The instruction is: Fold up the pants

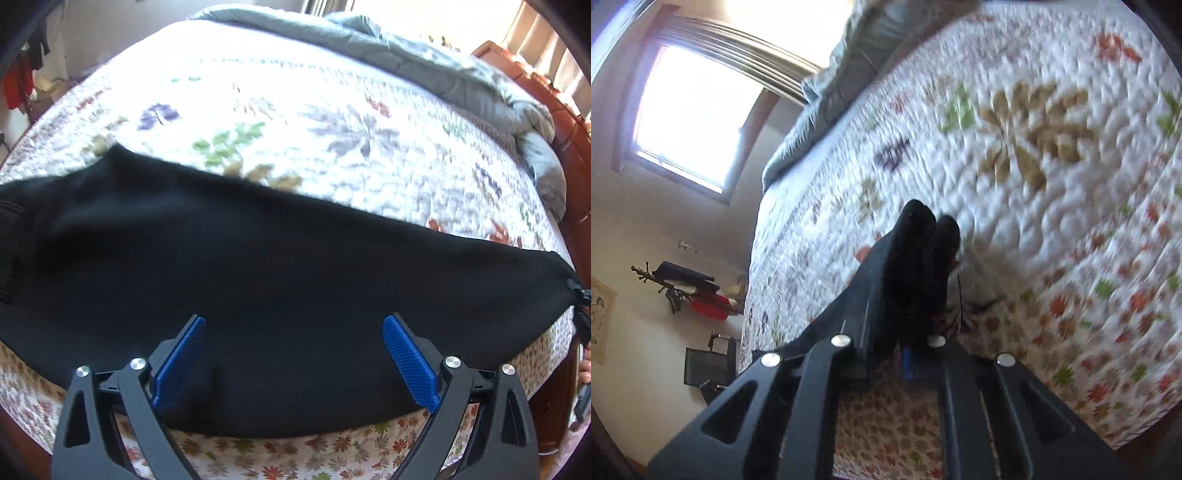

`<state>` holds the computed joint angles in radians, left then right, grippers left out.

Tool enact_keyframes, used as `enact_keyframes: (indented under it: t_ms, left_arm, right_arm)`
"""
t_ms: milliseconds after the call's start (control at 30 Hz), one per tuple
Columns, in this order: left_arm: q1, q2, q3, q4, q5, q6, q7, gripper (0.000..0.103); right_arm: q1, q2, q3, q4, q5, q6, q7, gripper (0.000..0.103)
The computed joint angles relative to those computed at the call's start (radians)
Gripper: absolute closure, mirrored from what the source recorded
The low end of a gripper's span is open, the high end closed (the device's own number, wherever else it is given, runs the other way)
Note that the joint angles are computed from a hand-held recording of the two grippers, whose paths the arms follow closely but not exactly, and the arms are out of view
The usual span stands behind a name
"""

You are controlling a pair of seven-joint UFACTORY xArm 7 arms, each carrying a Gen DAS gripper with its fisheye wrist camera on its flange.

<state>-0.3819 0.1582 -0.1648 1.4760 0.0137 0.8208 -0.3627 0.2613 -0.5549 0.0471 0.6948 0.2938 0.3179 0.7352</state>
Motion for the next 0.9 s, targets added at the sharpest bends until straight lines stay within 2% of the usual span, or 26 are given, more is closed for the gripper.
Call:
enact_keyframes:
  t_ms: [100, 133, 233, 300, 367, 467, 533, 633, 833, 900]
  left_arm:
    - [-0.003, -0.012, 0.008, -0.023, 0.052, -0.031, -0.011, 0.006]
    - [-0.003, -0.006, 0.009, -0.021, 0.059, -0.023, -0.012, 0.006]
    - [0.006, 0.029, 0.011, -0.024, 0.04, 0.006, -0.008, 0.006]
    - [-0.006, 0.033, 0.015, -0.051, 0.095, -0.027, -0.007, 0.006]
    - [-0.018, 0.029, 0.016, -0.052, 0.132, -0.022, -0.017, 0.005]
    - [0.008, 0.014, 0.011, -0.053, 0.046, -0.021, 0.007, 0.006]
    - [0.027, -0.003, 0.011, -0.056, -0.014, -0.015, 0.016, 0.006]
    - [0.046, -0.047, 0.015, -0.087, -0.057, -0.041, 0.015, 0.006]
    - [0.077, -0.12, 0.024, -0.135, -0.092, -0.069, 0.025, 0.006]
    - [0.087, -0.139, 0.029, -0.152, -0.093, -0.075, 0.021, 0.006]
  right_arm:
    - [-0.163, -0.04, 0.091, 0.025, -0.14, 0.095, 0.101, 0.094]
    - [-0.183, -0.052, 0.096, 0.017, -0.158, 0.116, 0.127, 0.094]
    - [-0.175, -0.023, 0.055, -0.001, -0.16, 0.2, 0.136, 0.094]
    - [-0.152, 0.019, 0.03, -0.001, -0.181, 0.265, 0.152, 0.094]
    - [-0.171, 0.011, 0.052, -0.027, -0.158, 0.234, 0.17, 0.094]
    - [-0.197, -0.013, 0.1, 0.015, -0.231, 0.28, 0.216, 0.094]
    - [-0.208, -0.007, 0.146, 0.097, -0.309, 0.351, 0.23, 0.094]
    - [-0.168, 0.045, 0.189, 0.22, -0.364, 0.358, 0.213, 0.093]
    - [-0.058, 0.366, 0.3, 0.609, -0.506, 0.43, 0.175, 0.093]
    - [-0.013, 0.492, 0.338, 0.745, -0.595, 0.48, 0.185, 0.093]
